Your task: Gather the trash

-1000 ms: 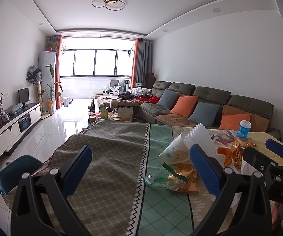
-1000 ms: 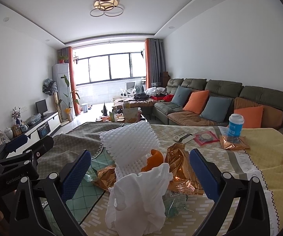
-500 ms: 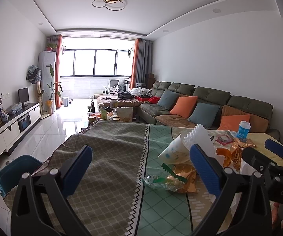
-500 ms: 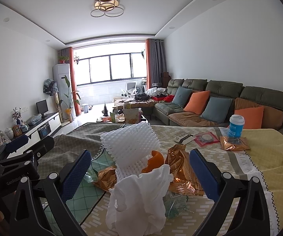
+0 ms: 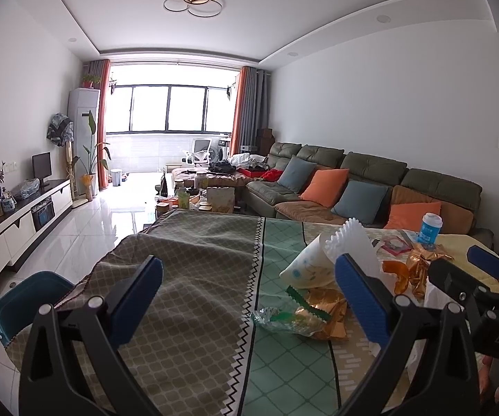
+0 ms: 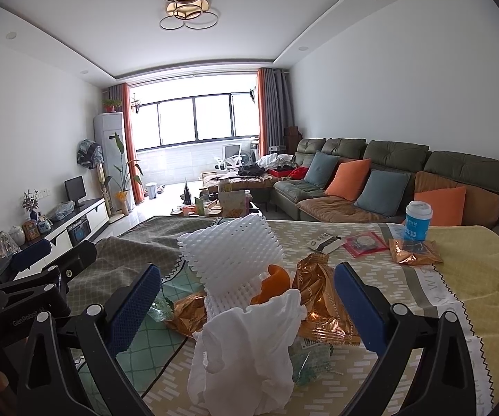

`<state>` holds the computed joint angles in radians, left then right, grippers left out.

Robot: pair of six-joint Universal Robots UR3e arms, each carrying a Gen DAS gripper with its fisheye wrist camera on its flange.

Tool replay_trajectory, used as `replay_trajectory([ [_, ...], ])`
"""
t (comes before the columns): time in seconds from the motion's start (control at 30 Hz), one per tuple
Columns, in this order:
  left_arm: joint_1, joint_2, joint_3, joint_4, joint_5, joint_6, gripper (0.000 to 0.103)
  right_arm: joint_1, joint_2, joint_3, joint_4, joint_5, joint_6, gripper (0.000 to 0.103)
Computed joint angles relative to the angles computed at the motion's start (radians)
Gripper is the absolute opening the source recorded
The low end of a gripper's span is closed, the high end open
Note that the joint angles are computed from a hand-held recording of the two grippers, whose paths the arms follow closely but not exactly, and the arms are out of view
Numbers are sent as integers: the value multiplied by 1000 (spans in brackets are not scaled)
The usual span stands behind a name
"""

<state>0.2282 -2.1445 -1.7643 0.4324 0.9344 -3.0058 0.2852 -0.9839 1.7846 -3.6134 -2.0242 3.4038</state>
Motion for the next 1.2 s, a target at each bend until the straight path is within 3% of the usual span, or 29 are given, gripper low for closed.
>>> replay_trajectory([
  [0.83,1,-5,-11,-34,-20,34,100,-13,-22,35,-1,44,20,99],
  [1.07,16,11,5,-244,-150,190,100,-64,-88,140,-16,103,37,99],
  [1.2,15,36,9,-473,-271,375,100,-100,-126,214,-30,158,57,99],
])
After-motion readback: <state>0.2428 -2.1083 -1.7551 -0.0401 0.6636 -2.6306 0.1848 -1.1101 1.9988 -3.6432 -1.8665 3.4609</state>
